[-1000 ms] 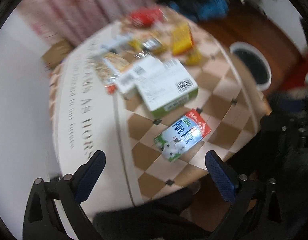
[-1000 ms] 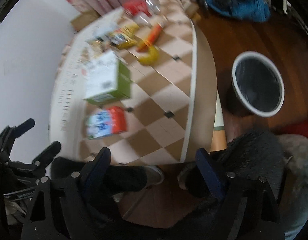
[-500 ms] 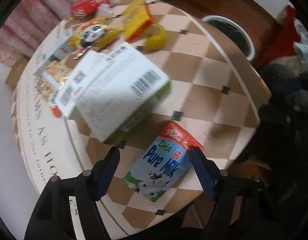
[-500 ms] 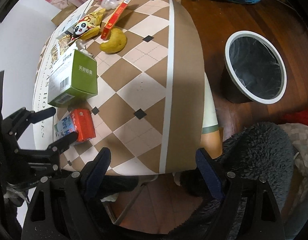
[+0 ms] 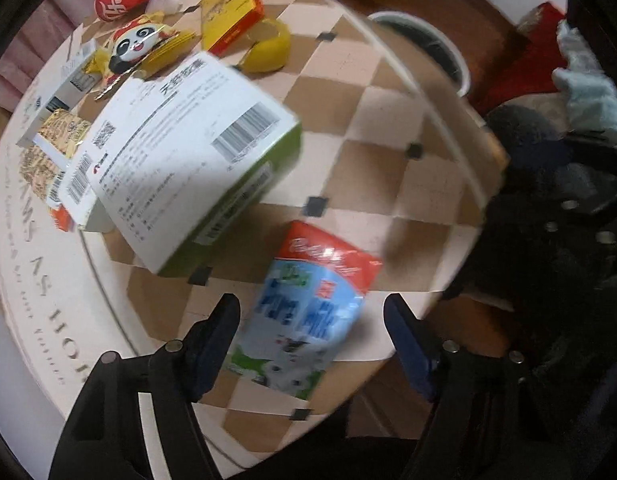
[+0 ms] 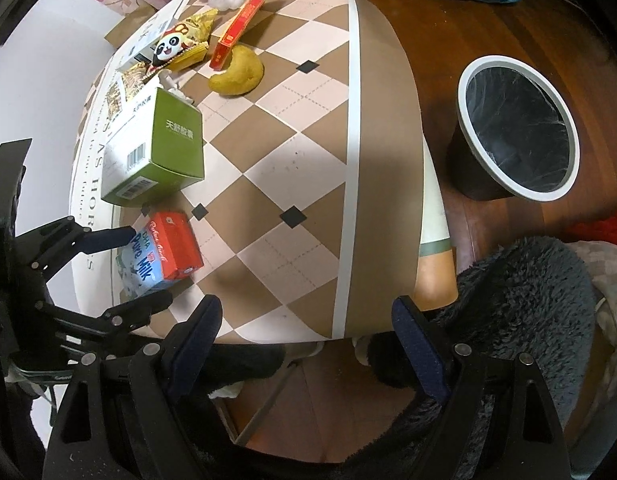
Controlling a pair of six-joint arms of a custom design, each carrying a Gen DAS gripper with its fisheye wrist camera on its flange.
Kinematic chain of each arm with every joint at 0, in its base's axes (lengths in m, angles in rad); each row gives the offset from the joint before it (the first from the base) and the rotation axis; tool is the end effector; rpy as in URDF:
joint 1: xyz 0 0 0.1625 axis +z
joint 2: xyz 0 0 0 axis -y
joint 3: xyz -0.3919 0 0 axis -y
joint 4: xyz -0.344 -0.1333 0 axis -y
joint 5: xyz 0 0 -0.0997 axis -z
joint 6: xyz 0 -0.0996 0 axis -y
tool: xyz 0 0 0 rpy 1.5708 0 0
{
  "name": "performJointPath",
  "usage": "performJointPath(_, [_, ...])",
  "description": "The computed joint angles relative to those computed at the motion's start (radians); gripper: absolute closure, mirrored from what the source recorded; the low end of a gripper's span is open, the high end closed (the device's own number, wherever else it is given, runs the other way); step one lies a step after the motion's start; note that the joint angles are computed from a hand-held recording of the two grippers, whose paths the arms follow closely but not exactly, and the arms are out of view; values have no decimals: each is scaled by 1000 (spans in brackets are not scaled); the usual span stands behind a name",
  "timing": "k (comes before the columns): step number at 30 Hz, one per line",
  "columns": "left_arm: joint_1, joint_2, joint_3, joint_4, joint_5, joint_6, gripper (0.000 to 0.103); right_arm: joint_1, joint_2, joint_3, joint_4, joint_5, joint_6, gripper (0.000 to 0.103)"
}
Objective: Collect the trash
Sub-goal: 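Grasp the Pure Milk carton with the left tool while the right tool approaches the green-white medicine box, then grasp the white-green medicine box with the right tool while the left tool lifts the milk carton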
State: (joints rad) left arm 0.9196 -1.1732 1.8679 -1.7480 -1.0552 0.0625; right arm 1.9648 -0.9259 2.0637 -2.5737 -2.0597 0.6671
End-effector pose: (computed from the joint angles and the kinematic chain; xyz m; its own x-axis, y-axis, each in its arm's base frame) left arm -0.1336 -0.4763 0.1790 -0.5102 0.7631 -0.3968 0.5597 0.6448 0.5205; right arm 0.2591 -0.3979 0.0629 -0.8567 0.2540 0.4488 0.1905 0.9646 -0.1823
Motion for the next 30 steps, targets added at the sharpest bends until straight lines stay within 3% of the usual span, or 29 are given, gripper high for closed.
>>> performJointPath(3, [-10, 5, 20, -6, 15, -14, 32, 0, 19, -17, 11, -9, -2, 15])
performJointPath(4, [-13, -1, 34, -24, 19, -20, 43, 0, 20, -18, 14, -11, -3, 15])
performJointPath(8, [-35, -74, 106, -91, 13, -111, 44, 14, 36, -45, 44, -30, 9, 15])
performJointPath(12, [-32, -177, 133, -30, 69, -380, 44, 45, 60, -76, 30, -60, 28, 15])
performJointPath(15, [25, -250, 121, -4, 79, -610, 44, 65, 96, -130, 7, -41, 18, 13])
performJointPath(18, [95, -288, 114, -63, 104, -721, 44, 93, 170, -242, 20, -51, -8, 5])
performJointPath(23, [195, -264, 95, -172, 107, -732, 42, 122, 309, -458, 116, -89, -54, 4])
performJointPath(30, [179, -212, 77, -200, 156, -714, 45, 128, 490, -736, 370, -170, -56, 3])
